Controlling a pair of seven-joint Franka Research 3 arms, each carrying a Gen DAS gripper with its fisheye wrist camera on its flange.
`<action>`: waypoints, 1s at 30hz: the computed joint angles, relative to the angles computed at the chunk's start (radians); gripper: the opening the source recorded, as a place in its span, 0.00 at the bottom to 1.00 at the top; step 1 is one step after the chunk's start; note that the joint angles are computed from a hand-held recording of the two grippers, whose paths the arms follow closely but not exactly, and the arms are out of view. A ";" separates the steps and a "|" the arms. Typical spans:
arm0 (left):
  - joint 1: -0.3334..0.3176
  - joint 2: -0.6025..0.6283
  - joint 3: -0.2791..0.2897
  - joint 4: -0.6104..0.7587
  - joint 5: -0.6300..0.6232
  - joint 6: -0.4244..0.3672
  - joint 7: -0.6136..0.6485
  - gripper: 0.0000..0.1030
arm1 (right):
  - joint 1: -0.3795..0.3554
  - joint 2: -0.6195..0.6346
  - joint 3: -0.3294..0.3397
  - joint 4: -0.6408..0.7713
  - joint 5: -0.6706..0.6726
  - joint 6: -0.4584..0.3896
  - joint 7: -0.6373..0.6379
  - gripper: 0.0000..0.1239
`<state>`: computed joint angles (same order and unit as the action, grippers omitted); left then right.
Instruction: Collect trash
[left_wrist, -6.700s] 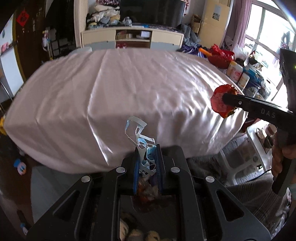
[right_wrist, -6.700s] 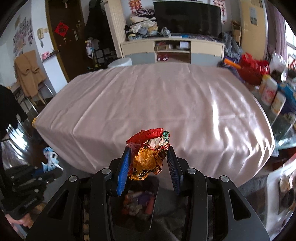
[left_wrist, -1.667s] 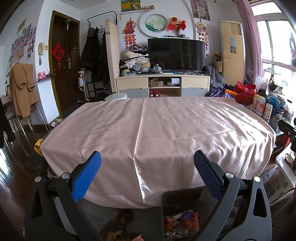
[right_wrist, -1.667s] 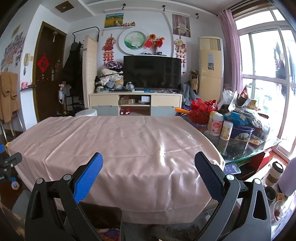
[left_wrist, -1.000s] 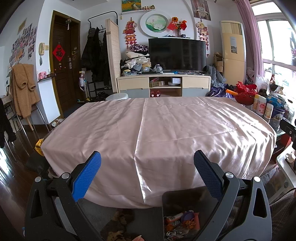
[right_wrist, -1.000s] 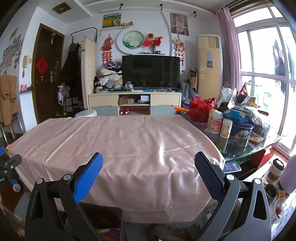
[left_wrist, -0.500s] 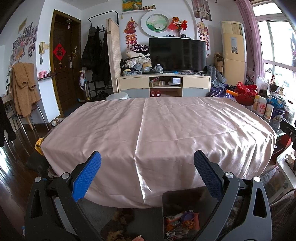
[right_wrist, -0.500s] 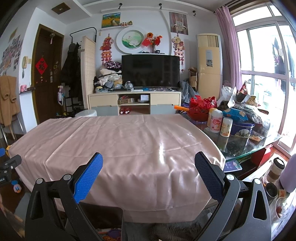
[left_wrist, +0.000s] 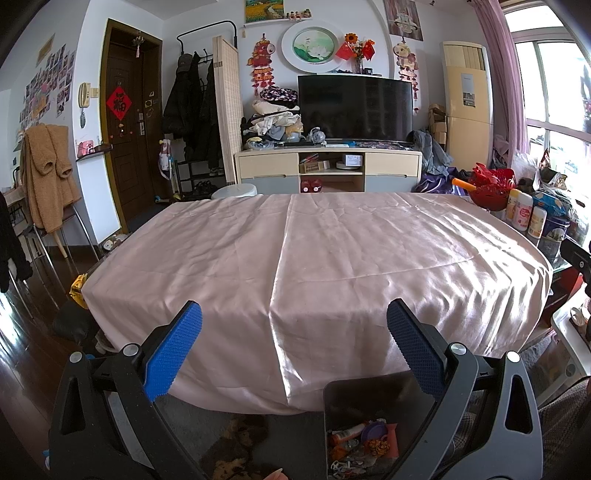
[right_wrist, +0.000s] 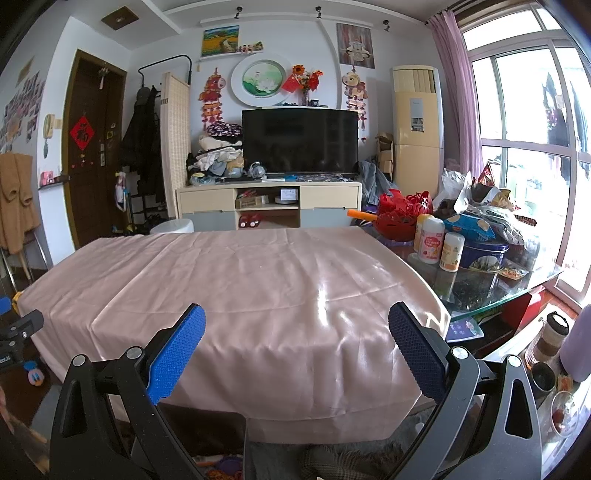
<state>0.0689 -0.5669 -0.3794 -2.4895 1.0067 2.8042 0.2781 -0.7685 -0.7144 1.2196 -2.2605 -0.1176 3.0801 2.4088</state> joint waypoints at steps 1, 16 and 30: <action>-0.001 0.000 0.001 0.000 0.000 0.000 0.001 0.92 | 0.000 0.000 0.000 0.000 0.000 0.000 0.000 0.80; -0.001 -0.018 0.002 -0.010 -0.008 -0.019 -0.013 0.92 | 0.005 0.001 -0.003 0.000 -0.004 -0.005 0.006 0.80; -0.007 -0.009 0.012 -0.007 -0.031 -0.017 -0.002 0.92 | 0.009 0.000 -0.005 0.001 -0.008 -0.012 0.011 0.80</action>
<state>0.0615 -0.5763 -0.3677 -2.4966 0.9760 2.7873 0.2763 -0.7594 -0.7140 1.2147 -2.2591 -0.1260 3.0686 2.4202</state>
